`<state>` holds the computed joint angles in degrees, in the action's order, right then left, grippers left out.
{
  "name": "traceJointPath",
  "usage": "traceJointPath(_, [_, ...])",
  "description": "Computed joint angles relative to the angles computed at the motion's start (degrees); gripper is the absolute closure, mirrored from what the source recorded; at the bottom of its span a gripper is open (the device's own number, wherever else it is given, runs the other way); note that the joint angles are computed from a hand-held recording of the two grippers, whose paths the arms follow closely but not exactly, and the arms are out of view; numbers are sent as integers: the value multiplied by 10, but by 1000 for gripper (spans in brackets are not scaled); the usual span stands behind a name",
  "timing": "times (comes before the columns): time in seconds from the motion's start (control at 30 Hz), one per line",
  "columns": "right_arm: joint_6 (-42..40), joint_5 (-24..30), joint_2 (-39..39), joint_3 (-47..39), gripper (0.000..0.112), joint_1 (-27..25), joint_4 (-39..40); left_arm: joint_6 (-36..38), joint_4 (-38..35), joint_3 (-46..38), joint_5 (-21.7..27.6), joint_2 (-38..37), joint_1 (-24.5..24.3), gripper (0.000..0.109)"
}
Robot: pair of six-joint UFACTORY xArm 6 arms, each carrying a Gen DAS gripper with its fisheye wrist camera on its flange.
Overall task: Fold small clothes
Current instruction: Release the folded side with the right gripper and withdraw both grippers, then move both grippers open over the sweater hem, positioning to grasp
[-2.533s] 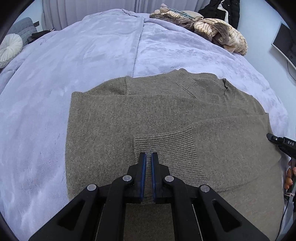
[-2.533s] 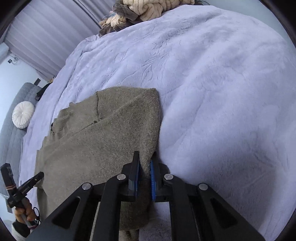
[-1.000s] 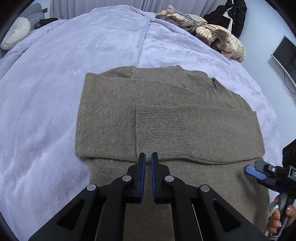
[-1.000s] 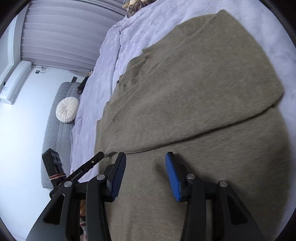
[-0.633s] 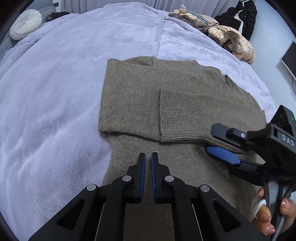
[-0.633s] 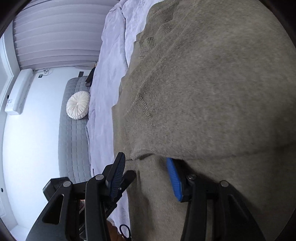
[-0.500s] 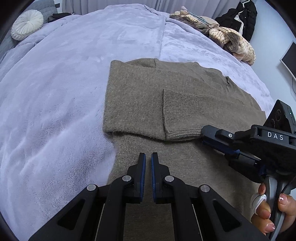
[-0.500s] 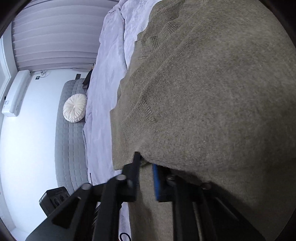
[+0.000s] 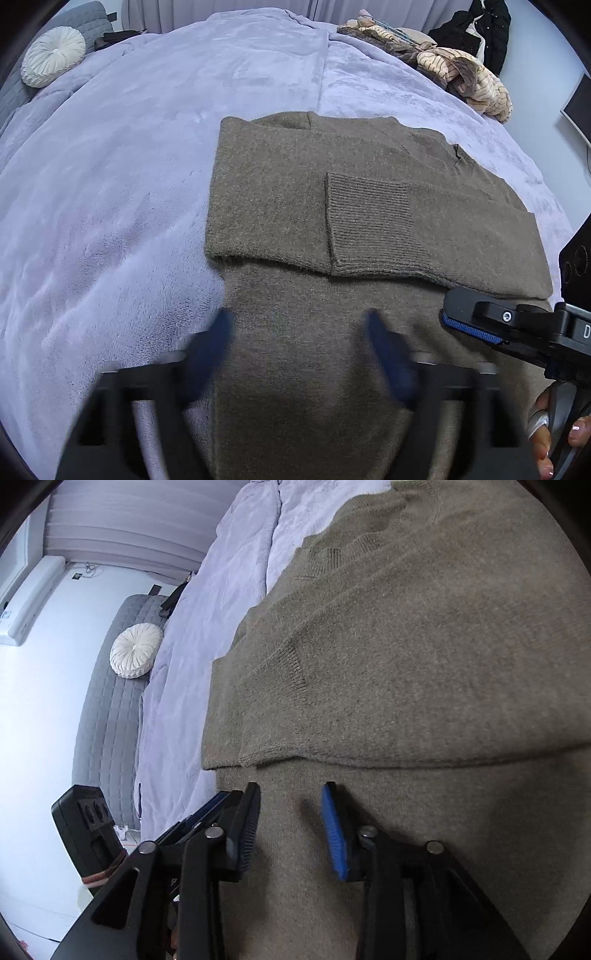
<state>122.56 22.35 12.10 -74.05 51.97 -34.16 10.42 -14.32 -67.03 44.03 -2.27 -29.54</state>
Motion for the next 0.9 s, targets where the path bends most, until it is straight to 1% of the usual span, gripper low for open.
traceJointPath(0.03, [-2, 16, -8, 1, 62, 5, -4, -8, 11, 16, -27, -12, -4, 7])
traceJointPath(0.07, [-2, 28, -19, 8, 62, 10, -8, -7, 20, 18, -31, -15, -6, 7])
traceJointPath(0.17, [-16, 62, -41, 14, 59, 22, -8, -6, 26, 14, -20, -13, -9, 7])
traceJointPath(0.23, [-18, 88, -64, 30, 52, 32, -11, -14, 36, 16, -22, -15, -10, 7])
traceJointPath(0.37, [-22, 164, -97, 42, 44, 55, -9, -5, 26, 19, -24, -16, -9, 7])
traceJointPath(0.5, [-21, 231, -130, 60, 43, 76, -7, -17, 47, 21, -27, -17, -12, 7])
traceJointPath(0.57, [-14, 256, -151, 75, 42, 87, -6, -1, 36, 17, -17, -14, -12, 7])
traceJointPath(0.67, [-7, 291, -172, 88, 39, 99, -3, -9, 46, 20, -20, -17, -13, 7])
traceJointPath(0.73, [-3, 322, -186, 95, 39, 110, 1, -7, 40, 15, -10, -14, -11, 7])
traceJointPath(0.8, [-2, 345, -197, 101, 39, 119, 5, -9, 41, 14, -4, -14, -10, 7])
traceJointPath(0.9, [17, 351, -217, 121, 39, 129, 1, -17, 49, 15, 4, -16, -10, 7])
